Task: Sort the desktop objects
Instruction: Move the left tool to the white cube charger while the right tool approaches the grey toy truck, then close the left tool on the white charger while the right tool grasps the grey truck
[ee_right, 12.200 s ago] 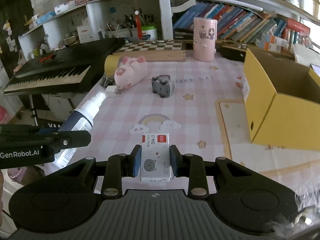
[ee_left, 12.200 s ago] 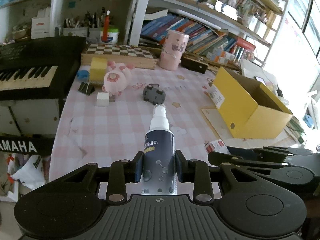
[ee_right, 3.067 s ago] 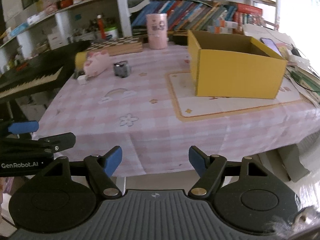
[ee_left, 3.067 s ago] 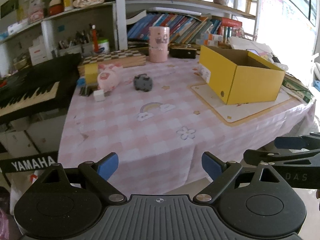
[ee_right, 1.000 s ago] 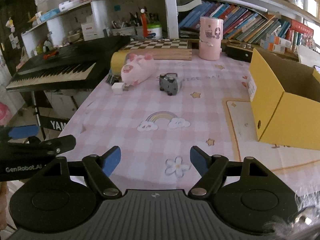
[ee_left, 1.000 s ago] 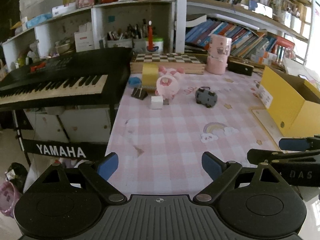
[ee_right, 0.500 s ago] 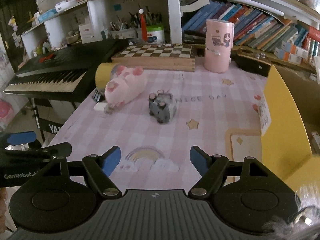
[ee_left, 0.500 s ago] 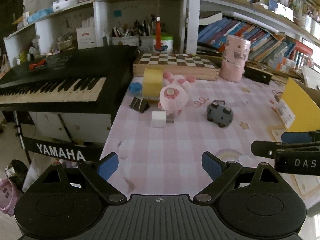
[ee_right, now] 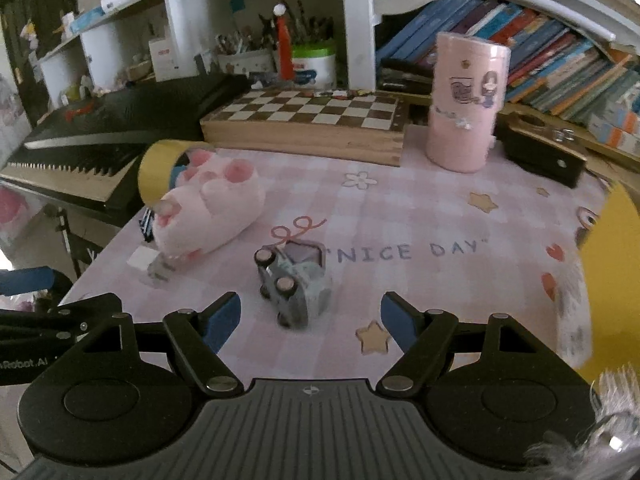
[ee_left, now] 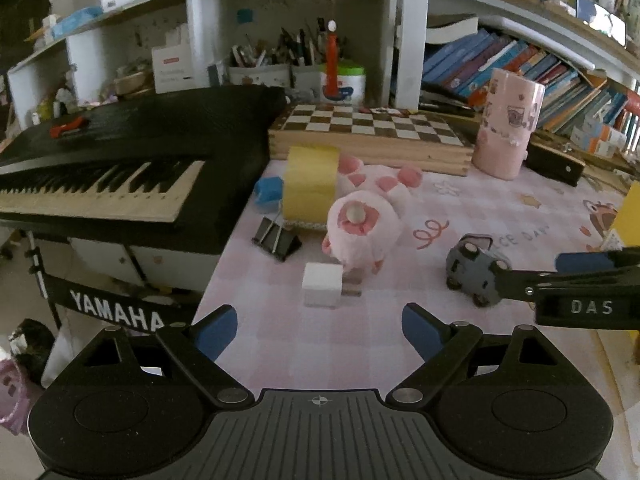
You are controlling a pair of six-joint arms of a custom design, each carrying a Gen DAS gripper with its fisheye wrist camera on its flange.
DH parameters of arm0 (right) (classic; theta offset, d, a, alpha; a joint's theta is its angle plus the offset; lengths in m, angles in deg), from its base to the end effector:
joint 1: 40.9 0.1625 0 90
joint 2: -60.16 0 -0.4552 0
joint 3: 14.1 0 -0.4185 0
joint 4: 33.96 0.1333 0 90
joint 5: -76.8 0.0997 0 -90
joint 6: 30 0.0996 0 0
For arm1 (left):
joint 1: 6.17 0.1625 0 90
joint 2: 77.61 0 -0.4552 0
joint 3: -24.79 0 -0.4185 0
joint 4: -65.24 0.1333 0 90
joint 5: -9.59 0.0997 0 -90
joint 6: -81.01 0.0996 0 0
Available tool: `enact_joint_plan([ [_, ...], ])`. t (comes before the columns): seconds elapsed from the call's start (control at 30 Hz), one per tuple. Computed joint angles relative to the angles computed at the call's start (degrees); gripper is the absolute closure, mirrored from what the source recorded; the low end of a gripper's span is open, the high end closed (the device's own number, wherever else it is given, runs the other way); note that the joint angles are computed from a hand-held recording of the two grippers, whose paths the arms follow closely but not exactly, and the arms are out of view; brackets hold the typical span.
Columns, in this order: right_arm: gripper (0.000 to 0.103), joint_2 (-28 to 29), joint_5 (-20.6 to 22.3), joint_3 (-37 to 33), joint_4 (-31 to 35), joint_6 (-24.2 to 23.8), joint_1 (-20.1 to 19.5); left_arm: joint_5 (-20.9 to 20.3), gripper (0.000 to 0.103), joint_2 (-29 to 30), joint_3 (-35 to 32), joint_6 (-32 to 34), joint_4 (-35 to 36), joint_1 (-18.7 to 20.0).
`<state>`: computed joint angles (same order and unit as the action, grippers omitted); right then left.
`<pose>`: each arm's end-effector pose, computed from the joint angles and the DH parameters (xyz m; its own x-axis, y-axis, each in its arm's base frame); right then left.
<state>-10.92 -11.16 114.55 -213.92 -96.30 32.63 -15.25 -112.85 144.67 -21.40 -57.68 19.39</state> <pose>-0.0132 -0.5274 0.2092 -0.6066 -0.6349 0.4784 -0.7863 0.5682 -0.2428 -0.3002 -0.3915 -0.0957 -0.6450 -0.4085 -0.6458 0.3305 0.6129 -0.7178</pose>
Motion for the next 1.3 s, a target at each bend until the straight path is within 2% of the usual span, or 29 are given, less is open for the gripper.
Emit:
enact_joint_plan([
  [0.2,0.026,3.95,-1.37,-3.44,1.91,-1.59,1.28,0.48,0.018,1.0,-1.2,5.98,-4.49,3.87],
  [0.5,0.029,7.53,-2.49,-5.93,2.16,-2.51,2.13,0.74,0.043,2.41,-1.96,13.5,-12.71,8.21],
  [0.57,0.033,7.95,-2.55,-6.36,2.36,-2.61,2.18,1.14,0.05,2.76,-2.25,14.51,-13.14,8.61],
  [0.67,0.044,8.26,-2.85,-7.06,3.85,-2.67,2.19,1.66,0.062,3.2,-2.03,17.29,-15.76,8.58],
  [0.7,0.055,8.17,-2.74,-7.21,4.67,-2.58,2.13,1.67,0.062,3.25,-2.12,17.49,-15.61,8.54],
  [0.73,0.056,8.09,-2.76,-7.33,5.32,-2.65,2.13,1.62,0.062,3.25,-2.11,17.78,-15.97,8.57],
  [0.9,0.056,7.71,-2.06,-6.65,3.86,-3.32,2.1,1.08,0.062,2.83,-1.09,18.61,-18.4,7.77],
  [1.07,0.056,5.98,-1.04,-5.52,3.56,-2.74,1.56,1.34,0.062,2.29,0.3,17.62,-19.18,5.4],
  [1.3,0.056,2.06,-0.82,-2.55,3.43,-0.93,0.48,-0.1,0.062,1.22,1.93,12.5,-17.7,1.76],
])
